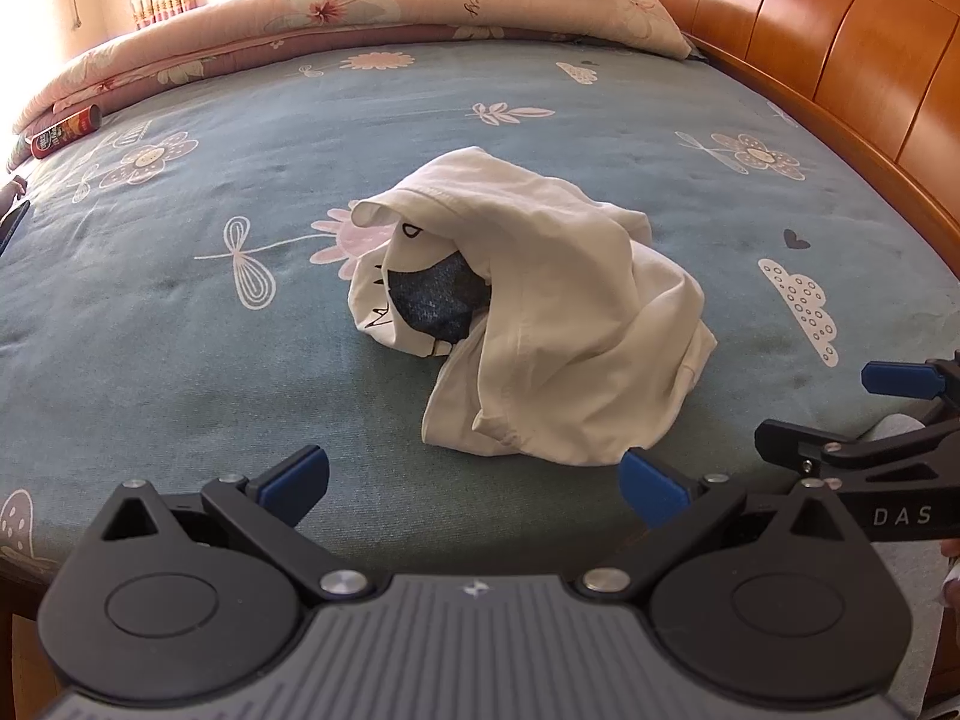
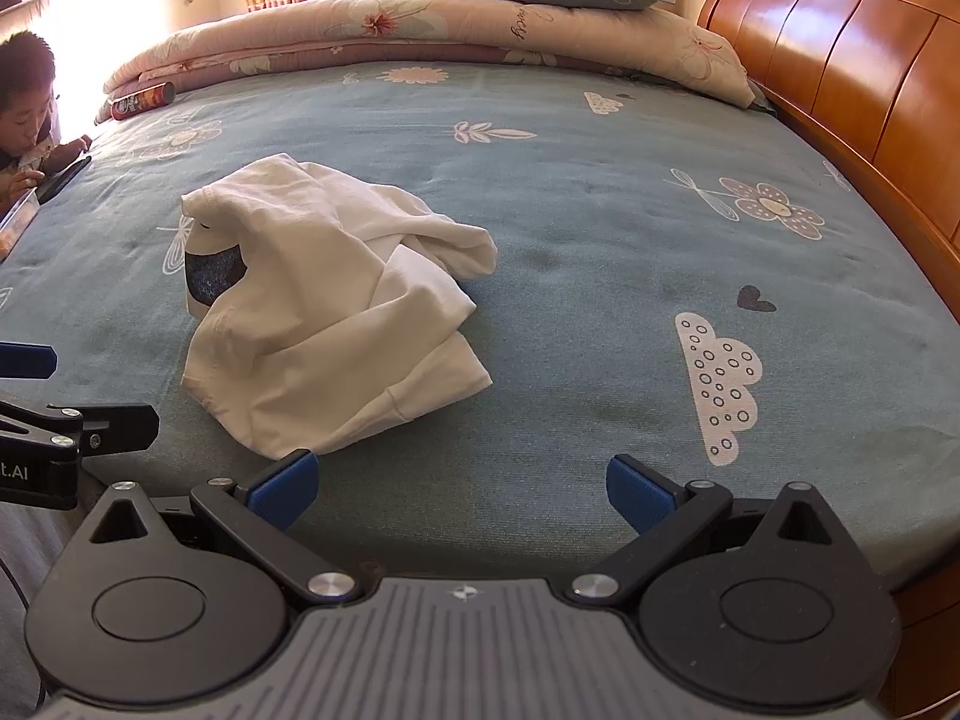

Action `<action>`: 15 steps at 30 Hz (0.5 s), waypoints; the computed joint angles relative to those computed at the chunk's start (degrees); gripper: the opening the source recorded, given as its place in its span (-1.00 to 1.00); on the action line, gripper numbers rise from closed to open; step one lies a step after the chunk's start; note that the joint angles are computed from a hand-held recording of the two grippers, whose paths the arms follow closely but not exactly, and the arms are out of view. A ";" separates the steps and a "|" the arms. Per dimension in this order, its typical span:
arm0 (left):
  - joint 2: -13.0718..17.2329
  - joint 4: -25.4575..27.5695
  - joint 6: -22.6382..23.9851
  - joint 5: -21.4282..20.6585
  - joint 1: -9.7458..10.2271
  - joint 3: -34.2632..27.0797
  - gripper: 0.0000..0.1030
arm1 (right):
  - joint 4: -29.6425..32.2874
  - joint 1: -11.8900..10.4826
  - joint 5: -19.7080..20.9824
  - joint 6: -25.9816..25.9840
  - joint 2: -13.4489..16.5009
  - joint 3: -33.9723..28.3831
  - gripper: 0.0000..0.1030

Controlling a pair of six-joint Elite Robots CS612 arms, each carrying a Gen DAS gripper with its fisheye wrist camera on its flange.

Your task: Fold clothes

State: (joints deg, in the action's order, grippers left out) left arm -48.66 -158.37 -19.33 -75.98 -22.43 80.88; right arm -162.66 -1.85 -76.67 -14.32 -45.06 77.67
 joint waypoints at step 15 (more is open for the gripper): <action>0.08 -0.31 0.85 1.76 -0.35 0.03 0.99 | -0.97 0.03 0.54 0.14 -0.03 0.20 1.00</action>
State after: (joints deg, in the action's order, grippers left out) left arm -48.57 -158.67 -18.49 -74.22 -22.78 80.91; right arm -163.63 -1.82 -76.13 -14.18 -45.10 77.87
